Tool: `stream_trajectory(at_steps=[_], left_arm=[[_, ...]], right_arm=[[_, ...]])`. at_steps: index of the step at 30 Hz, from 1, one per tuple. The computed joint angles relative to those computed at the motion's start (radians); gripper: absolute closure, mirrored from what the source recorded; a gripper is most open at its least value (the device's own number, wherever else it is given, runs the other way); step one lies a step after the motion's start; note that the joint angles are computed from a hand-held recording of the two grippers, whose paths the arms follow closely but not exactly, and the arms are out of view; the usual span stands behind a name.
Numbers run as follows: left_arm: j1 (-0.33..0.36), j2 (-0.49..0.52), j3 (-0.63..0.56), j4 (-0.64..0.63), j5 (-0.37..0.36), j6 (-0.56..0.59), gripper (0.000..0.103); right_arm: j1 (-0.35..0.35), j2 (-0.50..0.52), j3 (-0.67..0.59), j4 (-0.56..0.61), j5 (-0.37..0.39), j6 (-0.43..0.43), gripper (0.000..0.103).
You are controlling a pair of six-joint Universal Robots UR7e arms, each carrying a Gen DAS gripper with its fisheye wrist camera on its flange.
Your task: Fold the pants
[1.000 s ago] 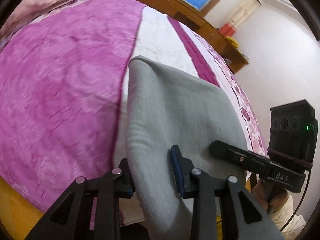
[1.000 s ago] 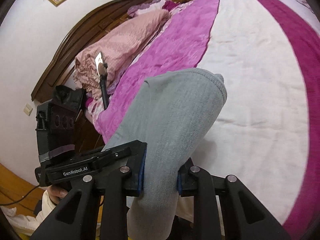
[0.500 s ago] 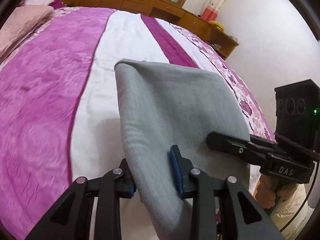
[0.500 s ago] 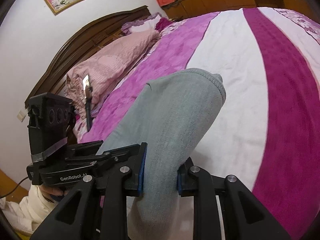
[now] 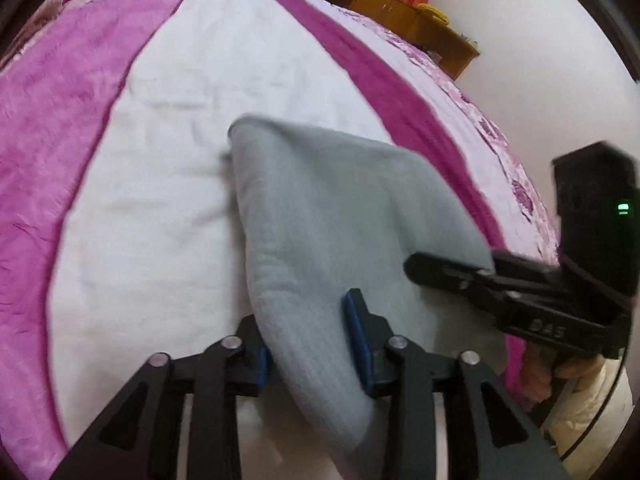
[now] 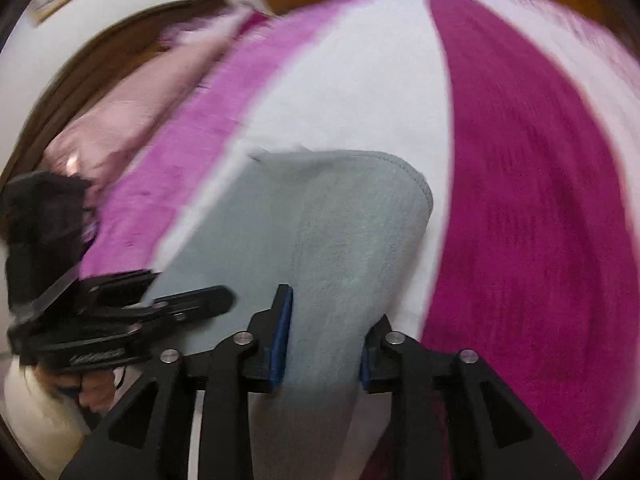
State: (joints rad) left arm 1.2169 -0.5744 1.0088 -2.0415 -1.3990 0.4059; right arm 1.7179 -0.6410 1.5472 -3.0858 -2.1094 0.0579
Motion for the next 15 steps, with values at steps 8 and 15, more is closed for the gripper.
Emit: stream_trajectory(at_steps=[8, 15], left_arm=[[-0.010, -0.022, 0.017, -0.014, 0.025, 0.019, 0.062], [-0.054, -0.141, 0.170, -0.093, 0.138, 0.075, 0.065]], right_arm=[[-0.011, -0.007, 0.053, -0.117, 0.037, 0.042, 0.075], [0.055, -0.029, 0.107, -0.165, -0.134, 0.079, 0.075]])
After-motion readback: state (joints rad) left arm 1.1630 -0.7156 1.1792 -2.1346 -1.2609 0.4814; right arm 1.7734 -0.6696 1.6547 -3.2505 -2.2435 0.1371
